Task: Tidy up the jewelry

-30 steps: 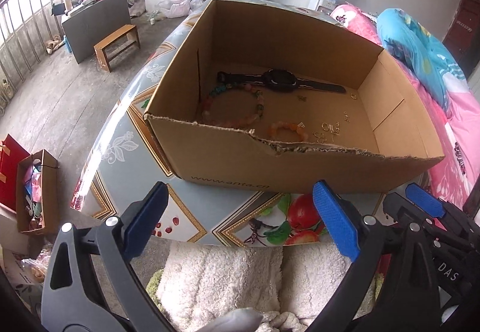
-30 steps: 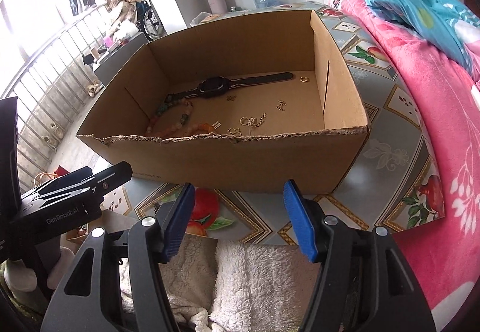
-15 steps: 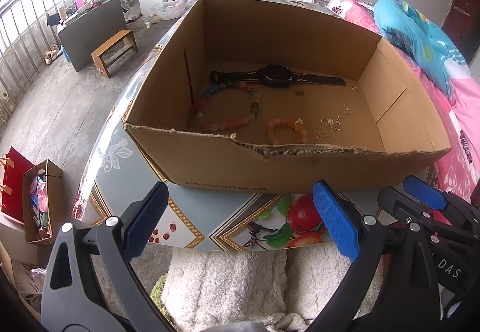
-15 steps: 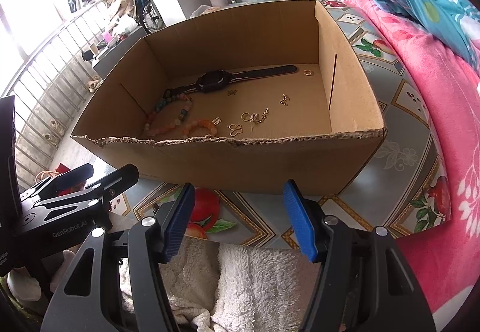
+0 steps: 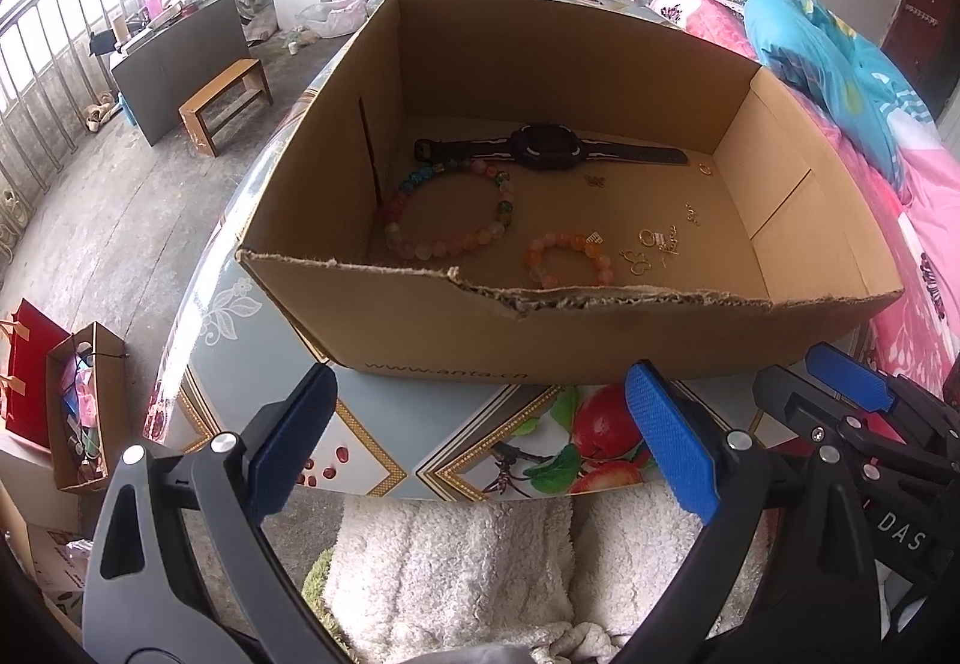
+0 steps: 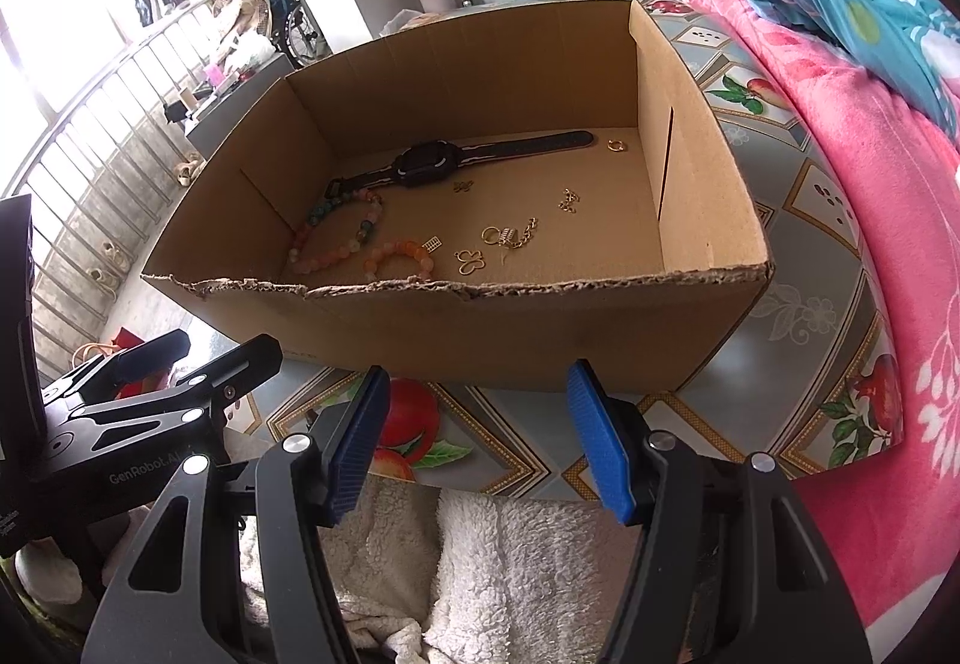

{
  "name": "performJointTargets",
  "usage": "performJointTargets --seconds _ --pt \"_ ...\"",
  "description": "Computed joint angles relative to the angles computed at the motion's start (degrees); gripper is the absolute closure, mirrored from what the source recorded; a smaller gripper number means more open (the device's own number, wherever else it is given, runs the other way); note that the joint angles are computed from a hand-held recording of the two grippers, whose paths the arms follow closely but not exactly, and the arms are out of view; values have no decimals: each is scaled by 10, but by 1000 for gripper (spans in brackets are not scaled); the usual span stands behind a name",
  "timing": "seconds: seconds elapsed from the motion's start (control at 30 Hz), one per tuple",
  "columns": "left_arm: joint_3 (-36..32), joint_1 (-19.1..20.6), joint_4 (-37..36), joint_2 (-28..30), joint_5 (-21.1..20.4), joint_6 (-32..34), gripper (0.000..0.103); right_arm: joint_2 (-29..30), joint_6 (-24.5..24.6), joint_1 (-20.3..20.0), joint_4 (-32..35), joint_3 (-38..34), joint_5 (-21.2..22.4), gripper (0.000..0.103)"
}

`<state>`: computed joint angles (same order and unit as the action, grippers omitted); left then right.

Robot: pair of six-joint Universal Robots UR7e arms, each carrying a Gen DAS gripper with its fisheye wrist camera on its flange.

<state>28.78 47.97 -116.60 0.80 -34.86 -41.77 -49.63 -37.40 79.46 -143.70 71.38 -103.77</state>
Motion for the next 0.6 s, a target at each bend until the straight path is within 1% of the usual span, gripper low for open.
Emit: performJointTargets --seconds 0.6 --pt "2 1 5 -3 -2 -3 10 1 1 2 1 -1 -3 43"
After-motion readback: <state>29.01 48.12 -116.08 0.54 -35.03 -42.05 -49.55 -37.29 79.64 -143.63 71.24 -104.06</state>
